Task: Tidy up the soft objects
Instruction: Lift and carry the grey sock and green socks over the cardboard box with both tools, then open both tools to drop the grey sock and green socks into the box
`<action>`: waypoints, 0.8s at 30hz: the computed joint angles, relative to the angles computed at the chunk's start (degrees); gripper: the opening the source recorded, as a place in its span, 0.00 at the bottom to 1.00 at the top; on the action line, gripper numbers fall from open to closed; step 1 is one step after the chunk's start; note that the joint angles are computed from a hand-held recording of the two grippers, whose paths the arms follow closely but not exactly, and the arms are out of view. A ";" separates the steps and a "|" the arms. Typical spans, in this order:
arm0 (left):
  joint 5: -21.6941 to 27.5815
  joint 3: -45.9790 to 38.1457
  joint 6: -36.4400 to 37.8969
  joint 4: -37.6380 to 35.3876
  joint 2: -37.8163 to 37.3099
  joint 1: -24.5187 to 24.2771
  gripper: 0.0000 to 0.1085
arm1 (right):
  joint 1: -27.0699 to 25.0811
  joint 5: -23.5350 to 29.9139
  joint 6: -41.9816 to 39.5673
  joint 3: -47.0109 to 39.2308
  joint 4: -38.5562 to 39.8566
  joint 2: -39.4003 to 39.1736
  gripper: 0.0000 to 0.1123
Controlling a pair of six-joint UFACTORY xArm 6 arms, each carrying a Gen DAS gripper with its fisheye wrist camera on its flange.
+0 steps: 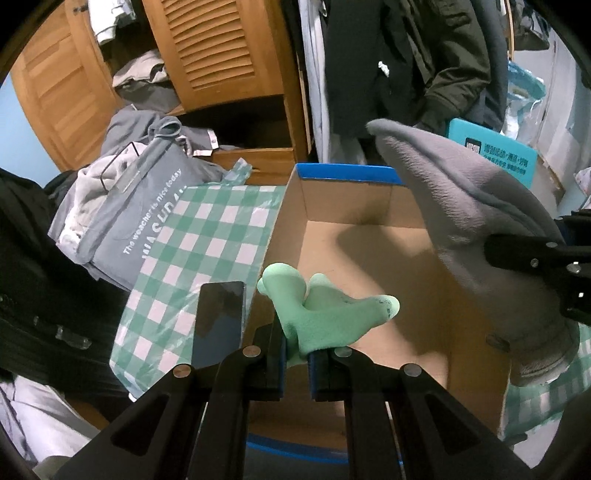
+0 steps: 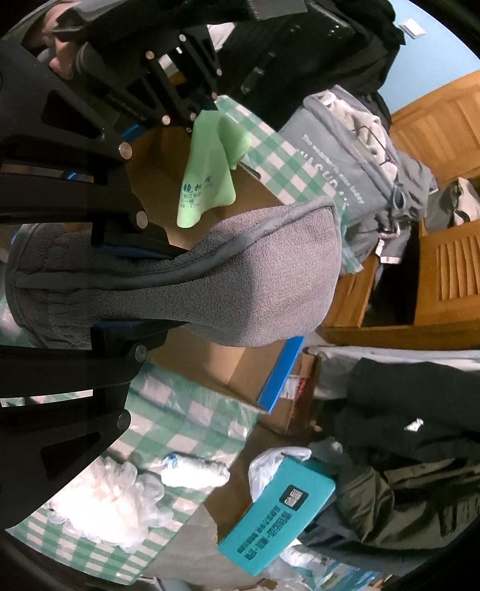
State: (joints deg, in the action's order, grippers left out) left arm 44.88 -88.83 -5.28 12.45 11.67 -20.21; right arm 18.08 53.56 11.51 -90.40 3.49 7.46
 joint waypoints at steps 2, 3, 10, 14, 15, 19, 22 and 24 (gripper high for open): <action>0.13 -0.22 0.09 -0.38 0.20 0.06 0.08 | 0.26 0.37 -0.40 -0.83 0.06 0.91 0.21; 0.18 -0.31 0.18 -0.55 0.27 0.06 0.08 | 0.38 0.49 -0.48 -1.14 0.15 1.33 0.21; 0.65 -0.43 -0.09 -0.35 0.44 0.00 0.09 | 0.47 1.08 -1.11 -1.84 0.61 2.49 0.22; 1.25 -0.74 -0.38 -0.13 0.71 0.01 0.20 | 0.43 0.51 -0.82 -1.65 1.19 2.35 0.40; 1.52 -0.87 -1.08 0.79 0.74 -0.07 0.26 | 0.42 0.29 -0.63 -1.56 1.06 2.22 0.46; -1.31 1.03 -4.02 4.75 -0.62 -0.33 0.59 | 0.50 -0.75 0.36 -0.73 -0.34 1.36 0.54; -2.00 1.23 -4.67 5.98 -0.88 -0.45 0.64 | 0.25 -1.03 1.00 -0.01 -0.93 0.62 0.58; -1.81 1.00 -4.42 5.46 -0.82 -0.56 0.65 | 0.08 -1.29 1.39 0.67 -1.43 0.00 0.60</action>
